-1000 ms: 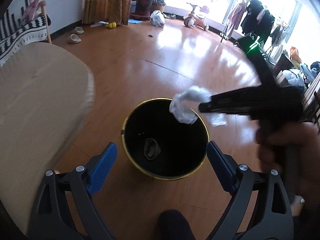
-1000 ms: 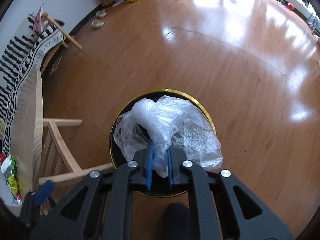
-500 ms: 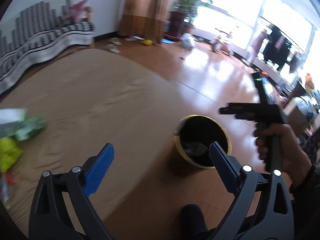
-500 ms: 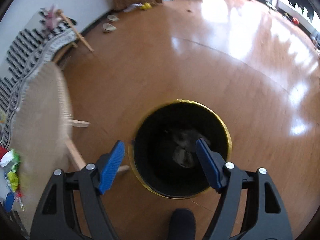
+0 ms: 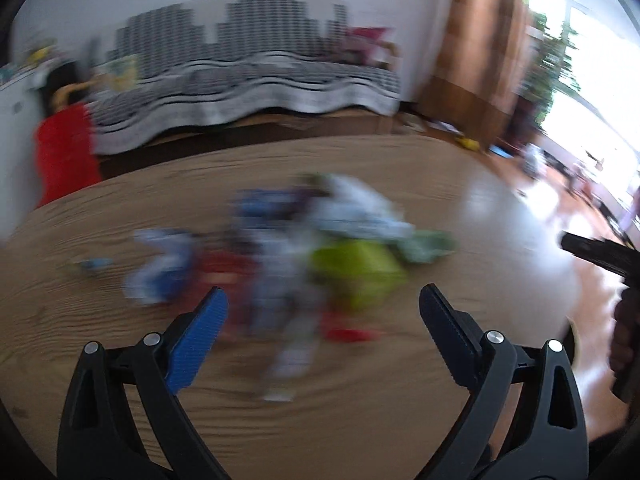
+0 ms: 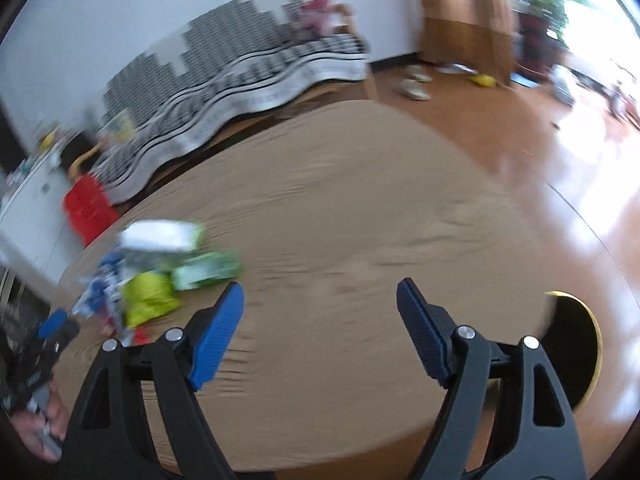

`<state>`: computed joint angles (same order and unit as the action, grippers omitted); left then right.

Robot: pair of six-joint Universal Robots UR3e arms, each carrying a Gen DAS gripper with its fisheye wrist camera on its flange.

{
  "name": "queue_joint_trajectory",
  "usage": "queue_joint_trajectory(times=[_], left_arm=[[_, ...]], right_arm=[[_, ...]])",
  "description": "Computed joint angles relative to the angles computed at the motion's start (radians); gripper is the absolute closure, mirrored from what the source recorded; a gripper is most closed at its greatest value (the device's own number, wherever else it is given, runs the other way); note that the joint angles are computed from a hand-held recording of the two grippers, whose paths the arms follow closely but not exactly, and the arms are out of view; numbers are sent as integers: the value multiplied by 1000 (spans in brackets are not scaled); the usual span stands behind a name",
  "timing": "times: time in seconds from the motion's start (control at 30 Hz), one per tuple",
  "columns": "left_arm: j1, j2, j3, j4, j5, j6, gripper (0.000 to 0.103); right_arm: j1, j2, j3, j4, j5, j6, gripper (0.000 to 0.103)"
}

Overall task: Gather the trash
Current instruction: 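Move both tools back to the table toward the green plastic tray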

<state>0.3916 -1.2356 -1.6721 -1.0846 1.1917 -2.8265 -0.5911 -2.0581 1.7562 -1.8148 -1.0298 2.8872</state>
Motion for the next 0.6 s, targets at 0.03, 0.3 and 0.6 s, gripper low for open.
queue_joint_trajectory(times=[0.03, 0.3, 0.6], left_arm=[[52, 1, -2, -6, -6, 25, 9], [293, -148, 24, 32, -60, 147, 9], [196, -349, 61, 182, -3, 74, 10]], right_arm=[[100, 43, -3, -78, -39, 60, 27], [507, 364, -119, -354, -251, 281, 27], [606, 553, -227, -414, -318, 336, 27]])
